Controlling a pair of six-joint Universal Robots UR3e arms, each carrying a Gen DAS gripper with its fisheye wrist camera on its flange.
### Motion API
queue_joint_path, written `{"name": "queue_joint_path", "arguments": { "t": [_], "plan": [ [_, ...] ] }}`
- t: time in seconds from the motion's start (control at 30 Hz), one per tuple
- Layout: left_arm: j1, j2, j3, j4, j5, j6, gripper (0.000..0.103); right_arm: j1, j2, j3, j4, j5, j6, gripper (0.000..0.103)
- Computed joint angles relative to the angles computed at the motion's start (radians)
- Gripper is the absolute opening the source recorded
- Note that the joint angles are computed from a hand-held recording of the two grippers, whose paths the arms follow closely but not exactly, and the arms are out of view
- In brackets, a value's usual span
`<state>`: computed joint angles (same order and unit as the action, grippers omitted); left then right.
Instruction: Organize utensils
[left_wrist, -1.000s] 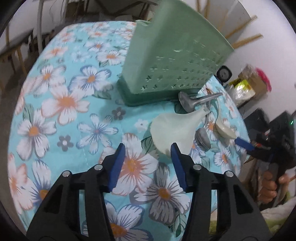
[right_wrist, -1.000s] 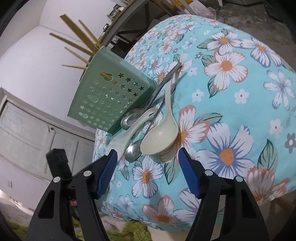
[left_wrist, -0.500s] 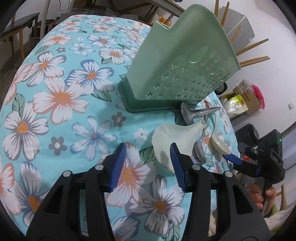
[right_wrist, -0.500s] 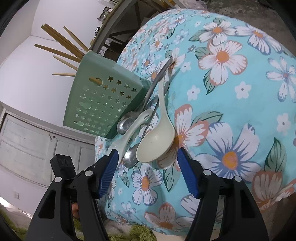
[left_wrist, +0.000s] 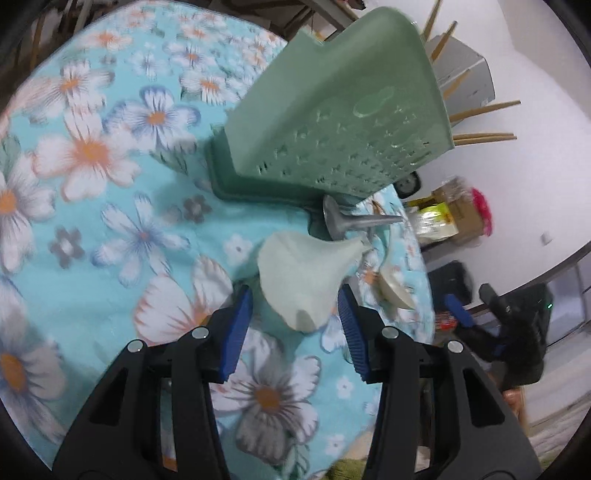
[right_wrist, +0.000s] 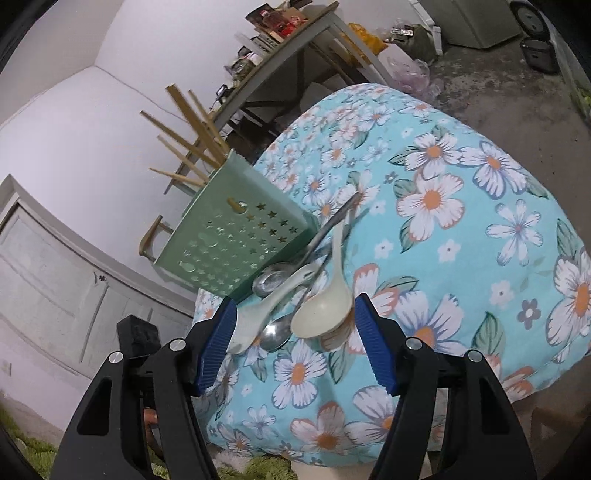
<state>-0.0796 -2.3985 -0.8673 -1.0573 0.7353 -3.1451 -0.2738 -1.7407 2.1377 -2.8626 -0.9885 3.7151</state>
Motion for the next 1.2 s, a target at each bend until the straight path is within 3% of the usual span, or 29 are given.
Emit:
{"name": "queue_joint_path", "arguments": {
  "t": [0.1, 0.3, 0.47, 0.7, 1.2],
  "plan": [
    [0.013, -0.017, -0.018, 0.037, -0.051, -0.055, 0.041, 0.045, 0.046, -0.048, -0.017, -0.001, -0.018, 0.061],
    [0.005, -0.060, 0.006, 0.099, -0.020, -0.157, 0.008, 0.166, 0.159, -0.170, 0.007, 0.001, -0.055, 0.055],
    [0.020, -0.029, -0.066, 0.162, -0.025, -0.180, 0.006, 0.230, 0.274, -0.281, 0.097, -0.017, -0.038, 0.046],
    [0.090, 0.096, -0.225, 0.175, -0.007, -0.122, 0.005, 0.246, 0.367, -0.348, 0.176, -0.061, 0.066, 0.043],
    [0.195, 0.226, -0.411, 0.236, 0.002, 0.002, 0.005, 0.293, 0.502, -0.438, 0.092, -0.140, 0.309, 0.038]
  ]
}}
